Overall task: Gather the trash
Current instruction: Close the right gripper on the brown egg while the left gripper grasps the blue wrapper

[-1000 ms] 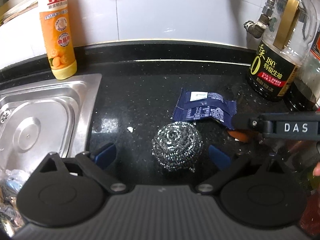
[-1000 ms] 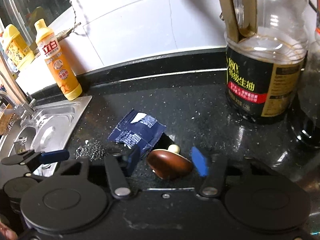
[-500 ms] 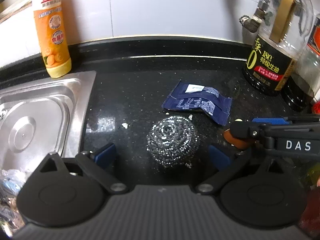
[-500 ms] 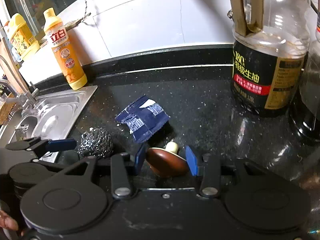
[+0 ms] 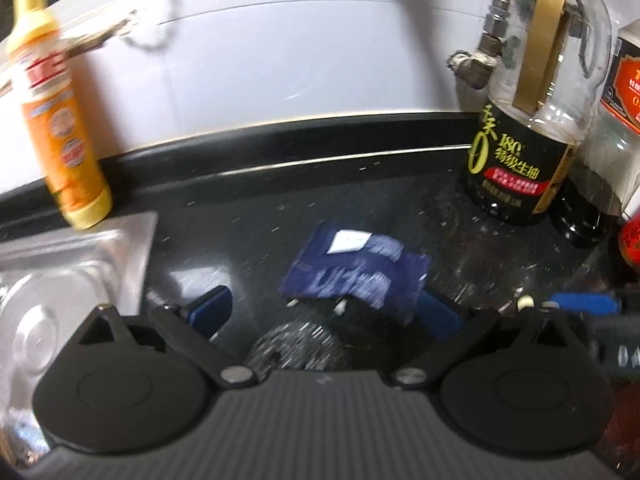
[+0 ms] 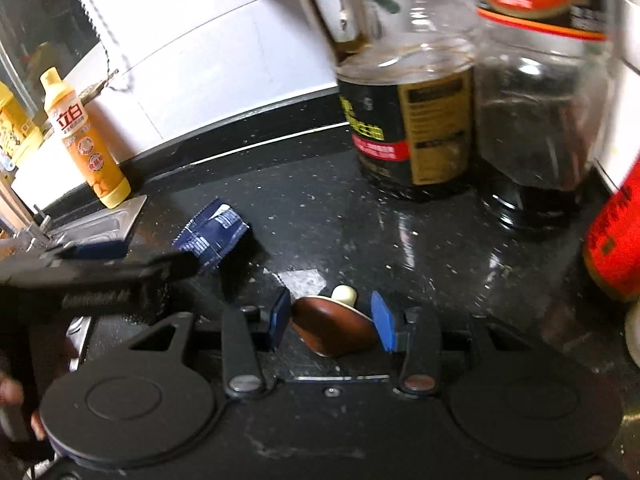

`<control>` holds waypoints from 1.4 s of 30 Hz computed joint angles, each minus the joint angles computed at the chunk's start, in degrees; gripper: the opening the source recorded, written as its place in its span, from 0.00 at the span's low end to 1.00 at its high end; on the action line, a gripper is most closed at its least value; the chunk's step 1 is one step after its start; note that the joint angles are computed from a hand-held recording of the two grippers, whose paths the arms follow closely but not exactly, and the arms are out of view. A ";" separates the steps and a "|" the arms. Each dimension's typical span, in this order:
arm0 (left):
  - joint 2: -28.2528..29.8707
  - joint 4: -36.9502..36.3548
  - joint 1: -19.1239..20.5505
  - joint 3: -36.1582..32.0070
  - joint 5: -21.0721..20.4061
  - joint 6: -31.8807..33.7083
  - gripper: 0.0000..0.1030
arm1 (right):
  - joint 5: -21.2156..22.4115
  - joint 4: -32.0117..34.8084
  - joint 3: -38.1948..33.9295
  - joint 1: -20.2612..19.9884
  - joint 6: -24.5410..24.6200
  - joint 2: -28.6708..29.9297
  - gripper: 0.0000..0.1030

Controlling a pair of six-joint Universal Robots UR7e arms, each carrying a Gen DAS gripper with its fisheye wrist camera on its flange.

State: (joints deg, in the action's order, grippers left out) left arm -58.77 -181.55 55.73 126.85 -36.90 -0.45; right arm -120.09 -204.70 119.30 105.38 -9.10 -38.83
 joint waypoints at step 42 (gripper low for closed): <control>-6.68 4.56 -8.50 13.00 -7.45 -7.97 0.38 | -6.62 -13.11 10.52 2.87 -2.77 -0.03 0.36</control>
